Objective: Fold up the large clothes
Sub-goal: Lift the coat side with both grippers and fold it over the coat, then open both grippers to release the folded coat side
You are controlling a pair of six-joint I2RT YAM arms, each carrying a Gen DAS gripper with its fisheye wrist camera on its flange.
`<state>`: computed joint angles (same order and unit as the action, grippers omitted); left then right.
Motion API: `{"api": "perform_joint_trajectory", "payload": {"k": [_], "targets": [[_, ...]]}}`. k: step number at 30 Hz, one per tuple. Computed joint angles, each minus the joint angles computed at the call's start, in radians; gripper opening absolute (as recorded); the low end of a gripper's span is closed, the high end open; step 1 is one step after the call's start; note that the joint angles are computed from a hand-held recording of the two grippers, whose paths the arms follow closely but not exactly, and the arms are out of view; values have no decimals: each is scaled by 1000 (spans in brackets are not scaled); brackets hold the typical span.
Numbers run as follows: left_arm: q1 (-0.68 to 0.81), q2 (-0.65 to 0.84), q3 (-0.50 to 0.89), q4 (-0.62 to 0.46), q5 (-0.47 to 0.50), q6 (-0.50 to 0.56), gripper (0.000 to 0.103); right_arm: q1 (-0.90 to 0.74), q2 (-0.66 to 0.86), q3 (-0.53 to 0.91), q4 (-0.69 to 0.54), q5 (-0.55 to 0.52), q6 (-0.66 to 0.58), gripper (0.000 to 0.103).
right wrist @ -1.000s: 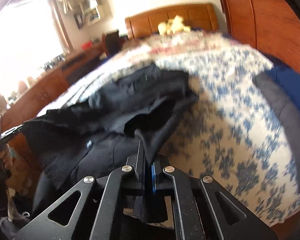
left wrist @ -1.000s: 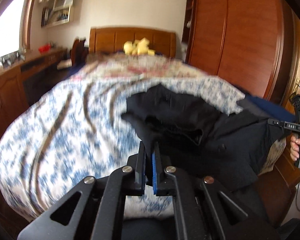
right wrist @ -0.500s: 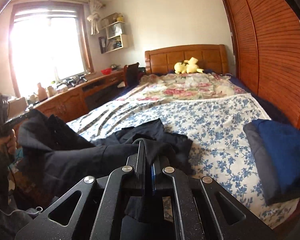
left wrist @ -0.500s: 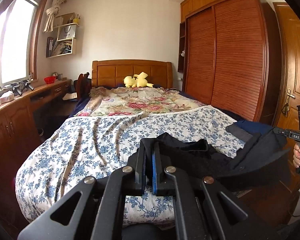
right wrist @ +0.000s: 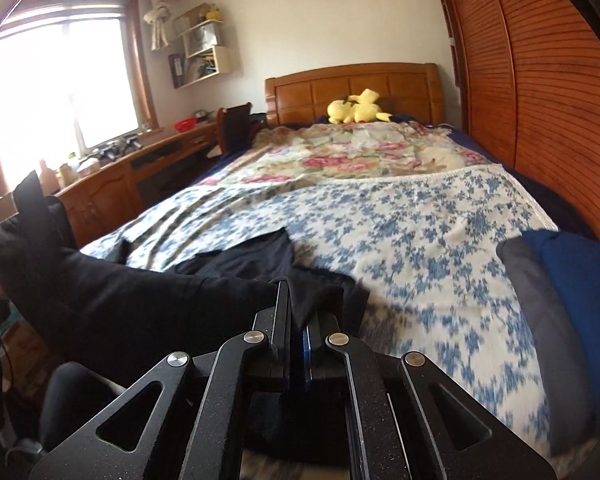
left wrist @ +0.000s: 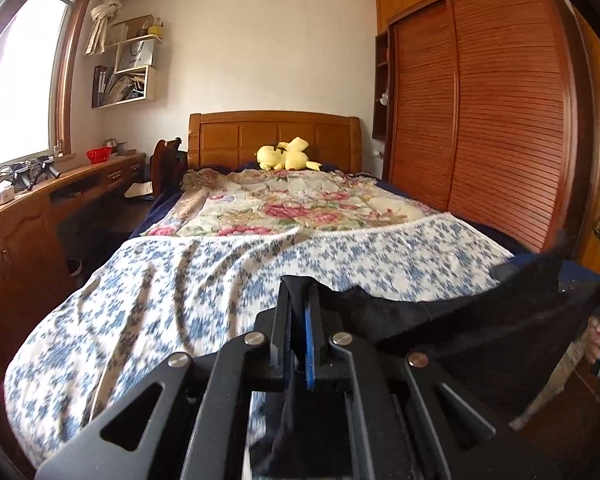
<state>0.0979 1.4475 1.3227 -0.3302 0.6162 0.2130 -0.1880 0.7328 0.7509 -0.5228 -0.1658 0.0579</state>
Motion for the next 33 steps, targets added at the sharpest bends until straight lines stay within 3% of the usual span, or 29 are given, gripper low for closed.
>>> {"api": "perform_joint_trajectory", "payload": {"k": [4,10,16,20,26,29,31,33], "targets": [[-54,136,60,106,-56,-71,3,-11,258,32,226,31,-2,1],[-82,374,243,153,-71,-128,3,11,606,186,369,137,-42,2],[-114,476,282,198,-90,-100,5,-13,815,304,406,160,-49,2],[-139,508,315,150,-117,-60,6,10,897,343,406,198,-61,2],[-131,520,341,101,-75,-44,18,43,970,397,392,235,-58,8],[-116,525,352,84,-54,-45,26,44,963,407,390,219,-47,26],[-110,526,352,78,-41,-42,34,50,940,396,405,243,-40,56],[-110,531,356,65,-30,-31,35,40,909,384,414,230,-33,63]]}}
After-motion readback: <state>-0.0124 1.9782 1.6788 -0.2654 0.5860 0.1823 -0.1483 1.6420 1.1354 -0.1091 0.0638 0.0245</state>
